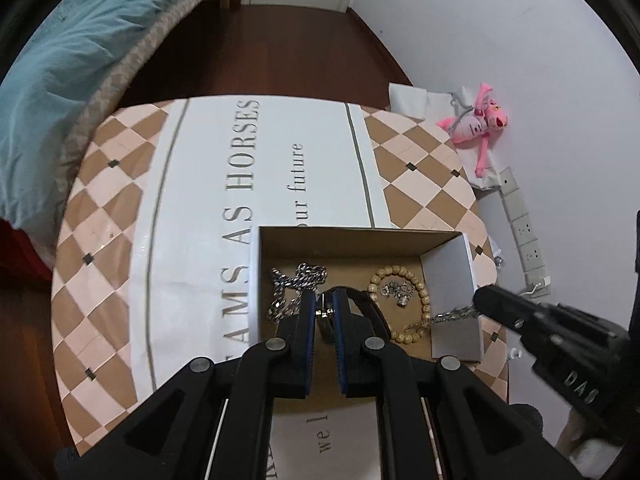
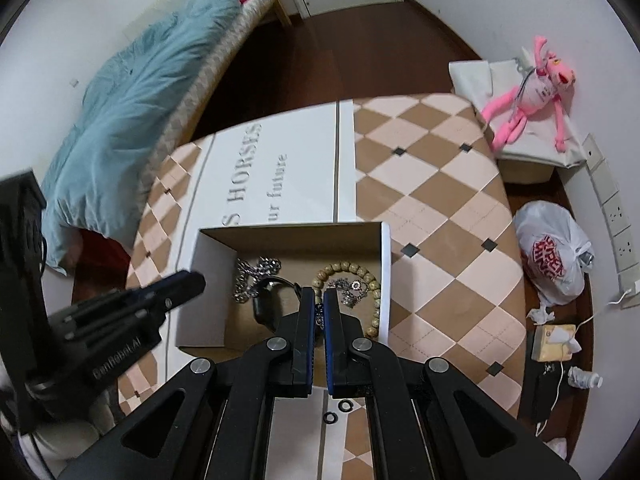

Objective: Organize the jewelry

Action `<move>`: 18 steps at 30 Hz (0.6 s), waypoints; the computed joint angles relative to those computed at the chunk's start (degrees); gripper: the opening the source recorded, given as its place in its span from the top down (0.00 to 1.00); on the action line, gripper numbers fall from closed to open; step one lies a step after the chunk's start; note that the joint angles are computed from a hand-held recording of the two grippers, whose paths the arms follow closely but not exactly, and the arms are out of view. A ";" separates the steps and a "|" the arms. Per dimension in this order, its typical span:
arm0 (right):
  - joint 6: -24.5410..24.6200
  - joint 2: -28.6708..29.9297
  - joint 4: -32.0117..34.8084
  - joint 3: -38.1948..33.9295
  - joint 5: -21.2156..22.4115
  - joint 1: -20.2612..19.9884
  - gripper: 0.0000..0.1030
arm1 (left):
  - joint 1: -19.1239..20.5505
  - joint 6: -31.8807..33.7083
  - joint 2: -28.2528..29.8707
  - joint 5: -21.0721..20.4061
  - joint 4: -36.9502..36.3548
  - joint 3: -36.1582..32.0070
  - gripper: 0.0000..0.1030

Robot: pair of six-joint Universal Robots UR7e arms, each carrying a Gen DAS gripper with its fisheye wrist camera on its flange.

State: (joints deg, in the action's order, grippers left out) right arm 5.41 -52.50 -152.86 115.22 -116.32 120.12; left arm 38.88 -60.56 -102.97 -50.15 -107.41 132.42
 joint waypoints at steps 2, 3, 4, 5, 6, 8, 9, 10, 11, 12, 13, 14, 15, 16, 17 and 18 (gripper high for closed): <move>0.11 0.70 1.40 -0.68 0.13 -0.65 0.96 | 1.23 0.96 1.17 -0.48 -1.12 -0.63 0.94; 0.27 0.98 1.76 -0.85 -0.28 -0.82 0.96 | 1.87 1.45 1.78 -0.88 -1.75 -0.96 0.93; 0.38 1.30 2.85 -1.25 -0.57 -1.04 0.95 | 2.41 1.63 2.22 -1.07 -2.02 -1.29 0.93; 0.60 1.40 3.48 -1.47 -0.48 -1.19 0.95 | 2.98 1.60 2.76 -1.34 -2.05 -1.74 0.93; 1.08 1.45 4.01 -1.54 -0.62 -1.40 0.95 | 3.44 1.47 3.15 -1.51 -1.82 -2.15 0.92; 1.27 1.61 5.13 -1.87 -1.01 -1.49 0.95 | 4.02 0.65 3.73 -1.07 -0.50 -2.95 0.92; 1.28 1.62 5.41 -1.89 -1.34 -1.48 0.95 | 4.02 0.23 3.79 -0.62 0.21 -3.14 0.90; 1.29 1.60 5.49 -1.84 -1.92 -1.36 0.95 | 3.92 -0.37 3.83 -0.06 1.23 -3.34 0.88; 1.23 1.57 5.43 -1.78 -2.23 -1.30 0.95 | 3.79 -1.09 3.78 0.49 2.39 -3.51 0.82; 1.11 1.38 5.34 -1.64 -2.48 -1.19 0.95 | 3.44 -1.85 3.38 0.98 3.19 -3.40 0.74; 1.14 1.37 5.35 -1.69 -2.62 -1.13 0.95 | 3.30 -2.17 3.11 1.23 3.49 -3.30 0.70; 1.21 1.26 5.29 -1.66 -3.01 -0.94 0.95 | 3.05 -2.51 2.57 1.29 3.68 -3.07 0.66; 1.13 1.15 4.98 -1.60 -3.48 -0.66 0.94 | 2.51 -3.54 2.21 1.77 4.89 -3.05 0.57; 0.97 1.10 4.63 -1.57 -4.06 -0.34 0.90 | 2.18 -4.35 2.13 2.45 6.17 -3.21 0.51; 0.93 1.08 4.49 -1.63 -4.49 -0.11 0.86 | 1.27 -5.63 1.80 3.53 8.06 -3.21 0.38; 0.92 0.98 4.29 -1.60 -4.64 0.05 0.75 | 0.53 -6.52 1.40 4.17 9.29 -3.11 0.28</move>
State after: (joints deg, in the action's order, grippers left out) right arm 6.33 -51.53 -148.57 113.62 -120.96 120.17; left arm 39.42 -67.08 -101.57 -45.98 -98.12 129.32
